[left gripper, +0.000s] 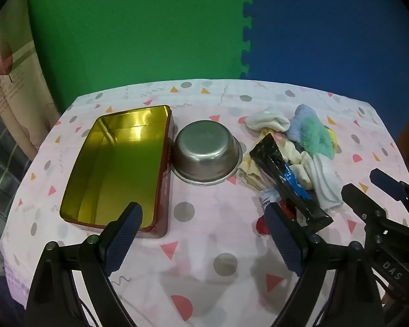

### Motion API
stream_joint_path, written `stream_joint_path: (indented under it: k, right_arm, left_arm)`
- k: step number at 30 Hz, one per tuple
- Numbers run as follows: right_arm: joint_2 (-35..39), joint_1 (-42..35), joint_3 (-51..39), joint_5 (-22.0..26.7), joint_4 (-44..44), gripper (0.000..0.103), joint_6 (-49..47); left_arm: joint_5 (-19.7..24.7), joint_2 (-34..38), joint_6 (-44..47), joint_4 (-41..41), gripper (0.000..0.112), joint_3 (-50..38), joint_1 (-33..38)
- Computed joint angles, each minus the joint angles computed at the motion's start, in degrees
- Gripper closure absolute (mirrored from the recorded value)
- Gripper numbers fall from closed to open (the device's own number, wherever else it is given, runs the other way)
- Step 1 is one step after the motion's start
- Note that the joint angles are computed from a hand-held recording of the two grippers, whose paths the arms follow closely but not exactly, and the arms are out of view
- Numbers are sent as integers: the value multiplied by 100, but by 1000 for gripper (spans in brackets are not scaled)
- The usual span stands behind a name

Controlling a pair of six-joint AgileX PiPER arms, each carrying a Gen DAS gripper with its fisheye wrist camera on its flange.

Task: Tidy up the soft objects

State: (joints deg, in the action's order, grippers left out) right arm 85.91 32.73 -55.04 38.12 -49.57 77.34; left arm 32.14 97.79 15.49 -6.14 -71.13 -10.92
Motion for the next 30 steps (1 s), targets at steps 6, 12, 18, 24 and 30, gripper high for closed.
stream_joint_path:
  k: [6, 12, 18, 24, 30]
  right_arm:
    - [-60, 54, 60, -4, -98, 37, 140]
    - [34, 6, 6, -28, 9, 37, 99]
    - [2, 22, 2, -12, 93, 37, 13]
    - [-6, 46, -15, 24, 127, 37, -4]
    - [-16, 60, -1, 29, 113, 37, 16]
  left_arm:
    - [33, -8, 28, -44, 23, -6, 10]
    - [9, -12, 54, -52, 23, 43, -6]
    - [-29, 19, -41, 11, 23, 52, -44]
    - [-23, 21, -30, -2, 23, 59, -31]
    - [-25, 0, -7, -27, 23, 82, -22]
